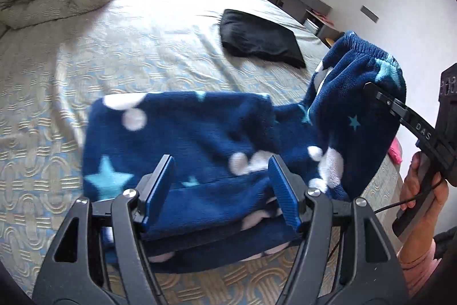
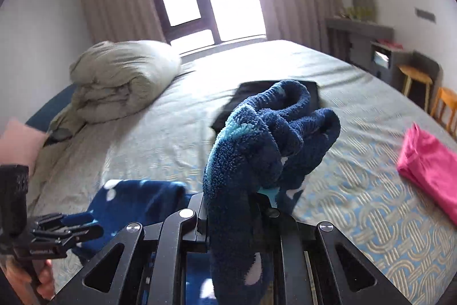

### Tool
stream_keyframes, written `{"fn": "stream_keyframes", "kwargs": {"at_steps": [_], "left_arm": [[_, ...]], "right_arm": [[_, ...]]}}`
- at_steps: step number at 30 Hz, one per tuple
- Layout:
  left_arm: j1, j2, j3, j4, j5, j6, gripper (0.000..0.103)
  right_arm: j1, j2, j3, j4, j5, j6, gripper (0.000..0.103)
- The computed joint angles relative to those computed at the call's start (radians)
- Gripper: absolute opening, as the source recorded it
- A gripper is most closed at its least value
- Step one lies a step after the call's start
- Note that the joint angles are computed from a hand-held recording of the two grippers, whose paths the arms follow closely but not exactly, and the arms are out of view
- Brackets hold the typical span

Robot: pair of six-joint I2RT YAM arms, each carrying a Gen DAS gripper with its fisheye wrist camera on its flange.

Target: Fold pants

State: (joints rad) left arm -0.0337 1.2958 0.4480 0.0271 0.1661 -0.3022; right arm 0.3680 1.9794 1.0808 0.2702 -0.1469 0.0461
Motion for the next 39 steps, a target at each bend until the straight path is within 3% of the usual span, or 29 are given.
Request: {"fn": "stream_keyframes", "kwargs": {"at_steps": [5,11,14,18,22,25,28,31,33,35,36,37,39], "left_arm": [[0.406,-0.153,-0.126,-0.067,0.197,0.151,0.068],[0.756,-0.012,-0.179,-0.040,0.380,0.329,0.068],[0.827,0.047,-0.199,0.001,0.420,0.389,0.068],[0.866,0.107,-0.199,0.050,0.459,0.401,0.068],[0.890,0.083,-0.201,0.036,0.477,0.422,0.068],[0.918,0.062,-0.199,0.017,0.478,0.442,0.068],[0.967,0.074,-0.193,0.002,0.488,0.470,0.068],[1.008,0.086,-0.188,-0.020,0.494,0.504,0.068],[1.012,0.090,-0.185,-0.025,0.491,0.513,0.068],[0.991,0.095,-0.176,-0.030,0.489,0.501,0.068],[0.975,0.098,-0.171,-0.030,0.491,0.487,0.068],[0.946,0.097,-0.169,-0.020,0.490,0.458,0.068],[0.891,0.067,-0.171,-0.013,0.499,0.412,0.068]], "right_arm": [[0.306,0.102,0.145,-0.082,0.104,-0.131,0.016],[0.551,0.428,0.414,-0.226,0.294,-0.269,0.016],[0.567,0.462,0.413,-0.203,0.335,-0.289,0.016],[0.520,0.389,0.385,-0.219,0.263,-0.220,0.016],[0.470,0.234,0.303,-0.125,0.229,-0.099,0.016],[0.473,0.202,0.304,-0.056,0.209,-0.069,0.016],[0.533,0.322,0.447,-0.165,0.236,-0.155,0.018],[0.576,0.527,0.665,-0.429,0.206,-0.212,0.021],[0.600,0.597,0.686,-0.452,0.249,-0.255,0.024],[0.629,0.556,0.572,-0.323,0.331,-0.336,0.031],[0.637,0.533,0.542,-0.306,0.349,-0.369,0.044],[0.633,0.504,0.513,-0.306,0.327,-0.384,0.058],[0.607,0.420,0.433,-0.309,0.211,-0.386,0.063]]}}
